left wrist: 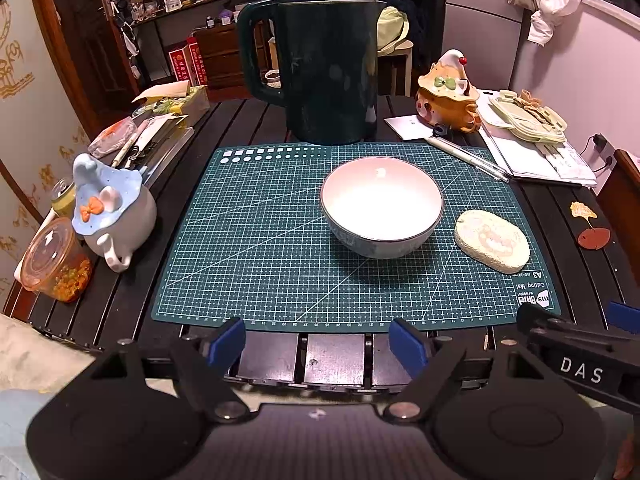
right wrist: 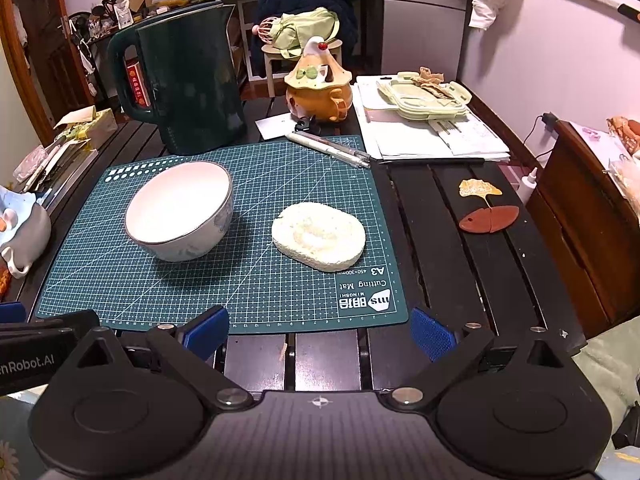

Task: Clean bowl

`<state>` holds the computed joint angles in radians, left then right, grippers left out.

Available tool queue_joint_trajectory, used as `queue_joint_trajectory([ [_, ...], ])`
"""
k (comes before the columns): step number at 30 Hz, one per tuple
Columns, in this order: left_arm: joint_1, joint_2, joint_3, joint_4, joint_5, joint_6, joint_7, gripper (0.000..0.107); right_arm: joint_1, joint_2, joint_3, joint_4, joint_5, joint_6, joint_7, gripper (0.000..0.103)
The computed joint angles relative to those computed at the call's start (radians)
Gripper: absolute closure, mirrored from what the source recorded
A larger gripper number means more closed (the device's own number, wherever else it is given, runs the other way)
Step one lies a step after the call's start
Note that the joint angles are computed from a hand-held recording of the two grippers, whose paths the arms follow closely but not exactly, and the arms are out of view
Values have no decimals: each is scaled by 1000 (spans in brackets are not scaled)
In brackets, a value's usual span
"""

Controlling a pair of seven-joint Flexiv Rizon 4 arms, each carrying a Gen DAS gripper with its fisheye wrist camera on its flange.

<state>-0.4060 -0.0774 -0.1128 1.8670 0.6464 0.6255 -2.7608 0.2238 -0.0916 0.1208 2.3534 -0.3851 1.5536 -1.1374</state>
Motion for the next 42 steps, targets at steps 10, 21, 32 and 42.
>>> queue_joint_trajectory([
  [10, 3, 12, 2, 15, 0, 14, -2, 28, 2, 1, -3, 3, -8, 1, 7, 5],
  [21, 9, 13, -3, 15, 1, 16, -2, 28, 0, -1, 1, -1, 0, -5, 1, 5],
  [32, 10, 13, -3, 15, 1, 18, 0, 28, 1, -4, 5, -7, 16, -11, -7, 5],
  [42, 7, 13, -5, 16, 0, 16, -3, 28, 1, -7, 6, -8, 26, -10, -15, 5],
])
